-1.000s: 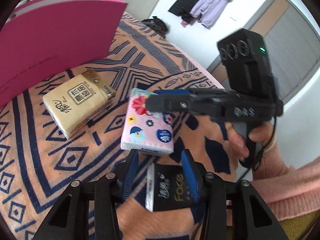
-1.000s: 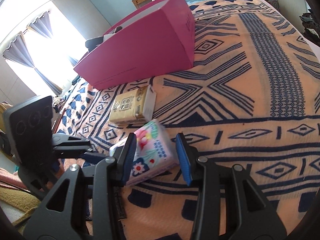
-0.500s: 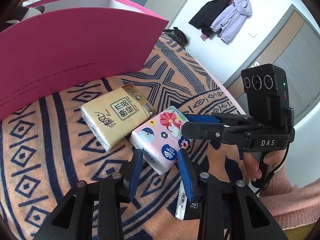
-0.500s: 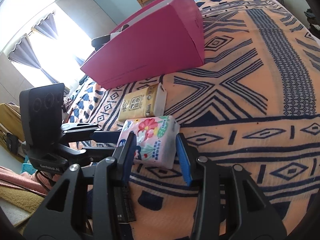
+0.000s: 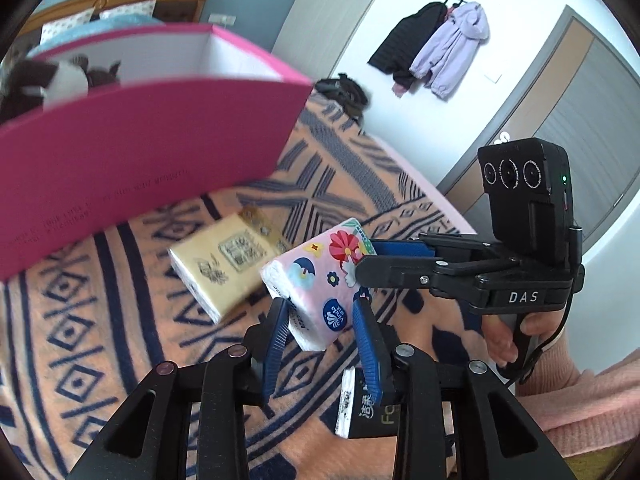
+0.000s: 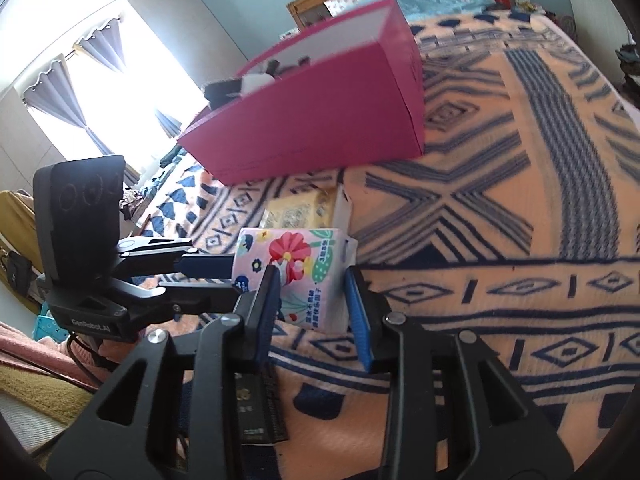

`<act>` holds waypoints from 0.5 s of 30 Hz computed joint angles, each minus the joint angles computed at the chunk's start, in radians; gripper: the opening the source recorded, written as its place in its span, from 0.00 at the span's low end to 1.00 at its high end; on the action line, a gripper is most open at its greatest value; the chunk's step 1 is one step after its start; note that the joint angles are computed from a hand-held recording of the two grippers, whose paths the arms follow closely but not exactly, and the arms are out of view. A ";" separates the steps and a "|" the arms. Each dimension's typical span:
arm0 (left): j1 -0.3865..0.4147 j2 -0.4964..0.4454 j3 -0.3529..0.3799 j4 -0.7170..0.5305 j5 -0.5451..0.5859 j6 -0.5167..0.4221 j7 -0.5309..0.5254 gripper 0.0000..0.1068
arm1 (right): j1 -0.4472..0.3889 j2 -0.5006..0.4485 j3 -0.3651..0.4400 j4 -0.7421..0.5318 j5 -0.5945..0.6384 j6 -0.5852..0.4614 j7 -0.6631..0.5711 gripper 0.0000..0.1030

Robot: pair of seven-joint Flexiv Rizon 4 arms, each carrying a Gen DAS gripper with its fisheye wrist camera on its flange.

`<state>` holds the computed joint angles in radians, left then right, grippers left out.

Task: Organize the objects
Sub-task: 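Carry the floral tissue pack into the pink box and release it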

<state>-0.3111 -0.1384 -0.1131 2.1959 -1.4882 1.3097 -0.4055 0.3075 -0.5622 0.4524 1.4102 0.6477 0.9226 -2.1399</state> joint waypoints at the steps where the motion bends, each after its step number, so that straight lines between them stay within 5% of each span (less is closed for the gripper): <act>1: -0.003 0.001 -0.003 -0.007 0.000 0.011 0.000 0.31 | 0.000 0.004 0.004 -0.003 0.003 0.005 -0.009 0.36; 15: 0.040 -0.009 0.009 -0.121 0.048 0.096 -0.007 0.31 | 0.044 -0.023 0.012 -0.165 -0.008 0.054 -0.103 0.36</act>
<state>-0.2712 -0.1478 -0.1040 2.0754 -1.4405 1.4054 -0.4123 0.3517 -0.5851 0.4646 1.2455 0.6401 0.9768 -2.2427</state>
